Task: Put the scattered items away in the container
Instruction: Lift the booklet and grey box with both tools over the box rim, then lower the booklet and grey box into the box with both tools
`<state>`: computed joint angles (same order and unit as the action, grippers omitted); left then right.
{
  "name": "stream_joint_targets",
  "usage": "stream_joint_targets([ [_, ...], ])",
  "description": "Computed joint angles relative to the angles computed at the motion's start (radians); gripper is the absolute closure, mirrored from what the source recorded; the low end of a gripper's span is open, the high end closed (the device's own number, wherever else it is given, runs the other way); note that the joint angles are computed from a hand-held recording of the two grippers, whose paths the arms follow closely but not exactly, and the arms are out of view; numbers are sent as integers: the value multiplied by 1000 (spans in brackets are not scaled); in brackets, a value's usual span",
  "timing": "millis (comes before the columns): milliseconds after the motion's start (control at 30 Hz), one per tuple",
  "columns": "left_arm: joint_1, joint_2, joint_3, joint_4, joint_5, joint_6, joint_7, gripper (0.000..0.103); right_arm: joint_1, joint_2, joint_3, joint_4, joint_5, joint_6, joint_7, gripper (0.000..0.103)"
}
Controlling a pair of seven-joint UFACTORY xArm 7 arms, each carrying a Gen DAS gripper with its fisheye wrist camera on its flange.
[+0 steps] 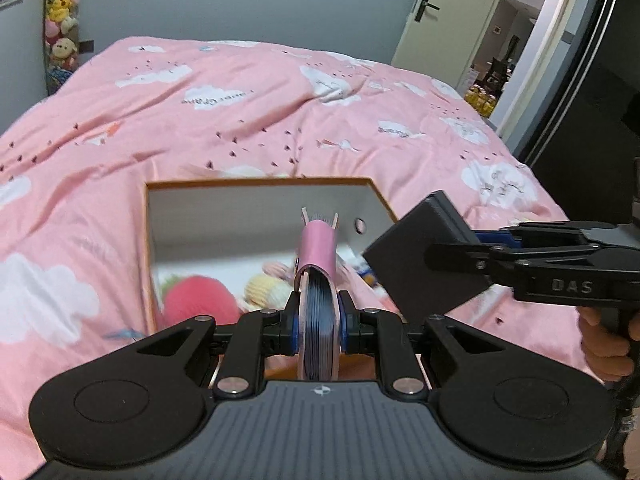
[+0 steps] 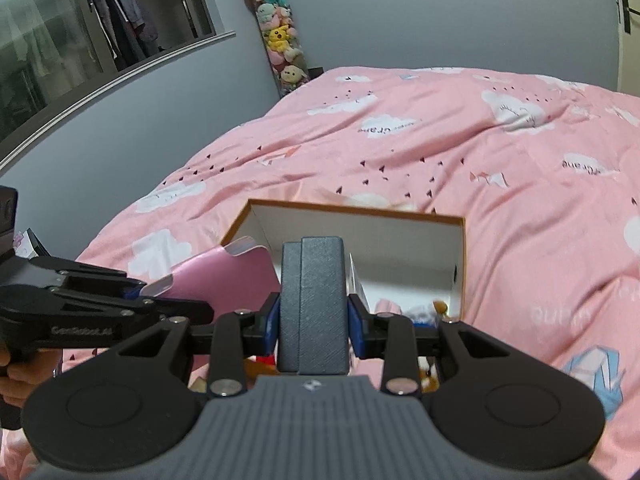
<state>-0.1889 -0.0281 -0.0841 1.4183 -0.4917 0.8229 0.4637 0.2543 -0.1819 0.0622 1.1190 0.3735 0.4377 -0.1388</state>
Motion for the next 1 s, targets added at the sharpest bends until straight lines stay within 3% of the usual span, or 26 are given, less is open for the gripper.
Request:
stream_joint_targets([
  [467,28,204,-24,203,114,-53,-53,84,-34,225,31,226,107,-23,-45,66],
  [700,23,286,-37,226,156,-110,-147,84,-55,353,63,318,42,-48,31,66],
  [833,-13,301,-24,182,261,-193,-253,84,-63,420,76,370,2,-51,70,66],
  [1000,-28,315,-16,152,347,-234,-360,84,-64,497,85,435,-60,-38,110,66],
])
